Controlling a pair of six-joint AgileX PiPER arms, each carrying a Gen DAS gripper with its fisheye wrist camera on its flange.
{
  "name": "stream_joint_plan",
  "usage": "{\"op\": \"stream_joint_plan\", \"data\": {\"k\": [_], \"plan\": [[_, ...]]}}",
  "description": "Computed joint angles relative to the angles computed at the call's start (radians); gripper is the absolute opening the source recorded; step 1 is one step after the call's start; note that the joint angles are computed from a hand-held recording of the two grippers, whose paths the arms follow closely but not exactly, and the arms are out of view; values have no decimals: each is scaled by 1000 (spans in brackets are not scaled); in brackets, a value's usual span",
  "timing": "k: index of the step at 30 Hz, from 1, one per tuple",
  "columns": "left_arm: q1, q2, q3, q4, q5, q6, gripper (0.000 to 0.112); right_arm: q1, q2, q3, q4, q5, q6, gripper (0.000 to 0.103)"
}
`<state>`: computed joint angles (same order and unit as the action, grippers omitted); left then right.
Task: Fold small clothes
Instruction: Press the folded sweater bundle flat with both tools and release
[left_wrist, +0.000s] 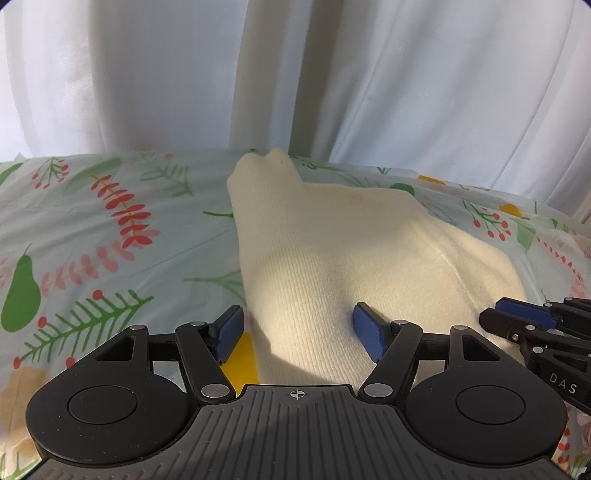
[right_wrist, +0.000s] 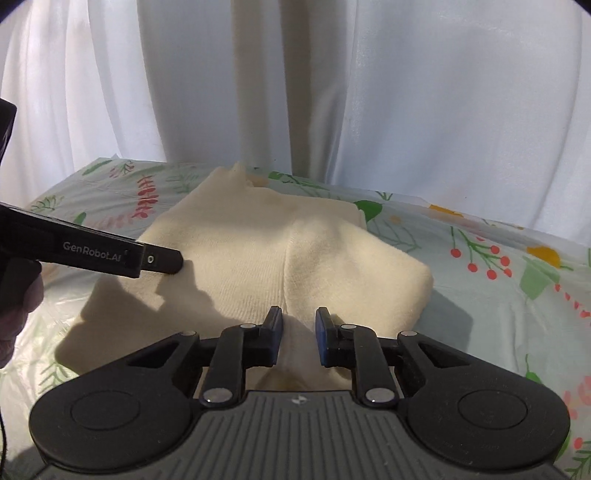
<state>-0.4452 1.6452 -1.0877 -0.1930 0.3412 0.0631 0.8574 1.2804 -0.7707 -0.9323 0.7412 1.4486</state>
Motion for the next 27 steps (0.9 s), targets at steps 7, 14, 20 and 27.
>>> {"op": "stream_joint_plan", "data": {"k": [7,14,20,27], "plan": [[24,-200,144,-41,75,54,67,162,-142,-6,79,143,24,19],[-83,-186,185,282,94,-281,67,249,-53,-9,152,180,58,19],[-146,-182,185,476,123,-499,68,252,-18,-15,139,191,37,18],[-216,-199,191,632,212,-691,72,276,-20,-22,142,219,39,18]]}}
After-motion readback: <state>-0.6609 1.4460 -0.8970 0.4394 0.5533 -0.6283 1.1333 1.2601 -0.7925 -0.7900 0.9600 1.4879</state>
